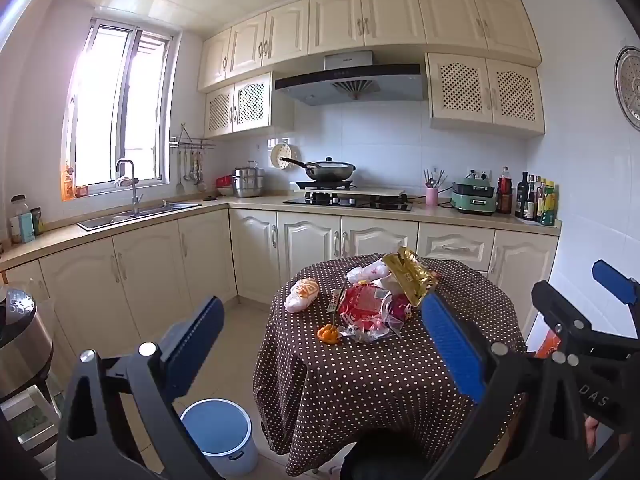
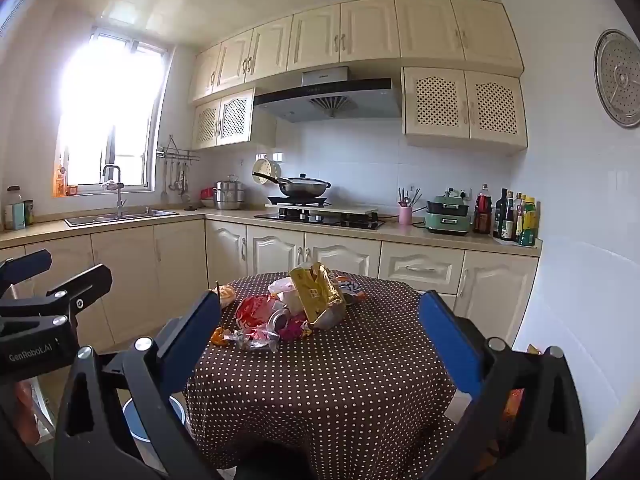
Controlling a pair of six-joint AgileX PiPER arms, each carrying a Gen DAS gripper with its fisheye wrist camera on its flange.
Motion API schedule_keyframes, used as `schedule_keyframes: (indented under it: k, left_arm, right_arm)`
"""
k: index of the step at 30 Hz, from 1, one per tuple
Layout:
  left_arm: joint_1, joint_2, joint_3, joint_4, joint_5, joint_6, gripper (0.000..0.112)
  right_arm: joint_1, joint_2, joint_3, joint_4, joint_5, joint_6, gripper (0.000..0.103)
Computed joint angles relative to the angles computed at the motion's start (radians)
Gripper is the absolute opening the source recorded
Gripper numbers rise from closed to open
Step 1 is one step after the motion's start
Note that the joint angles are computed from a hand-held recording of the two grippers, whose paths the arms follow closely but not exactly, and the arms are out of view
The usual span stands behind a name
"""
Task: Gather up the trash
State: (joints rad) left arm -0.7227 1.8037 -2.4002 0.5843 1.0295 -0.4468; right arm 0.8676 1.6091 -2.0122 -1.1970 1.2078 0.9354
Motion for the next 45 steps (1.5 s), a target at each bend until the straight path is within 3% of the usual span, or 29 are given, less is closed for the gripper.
schedule_keyframes:
  k: [9, 45]
  left_arm:
    - [-0.008, 0.028, -0.072, -0.013, 0.043, 0.035, 0.097]
    - [-0.024, 0.030, -0.071, -0.002, 0.052, 0.037, 0.097]
  right_arm:
    - [-0.013, -0.006, 0.017, 0.011, -0.014, 0.008, 0.096]
    - [-0.047, -0.016, 0.038, 0.046, -0.039, 0.006, 0.096]
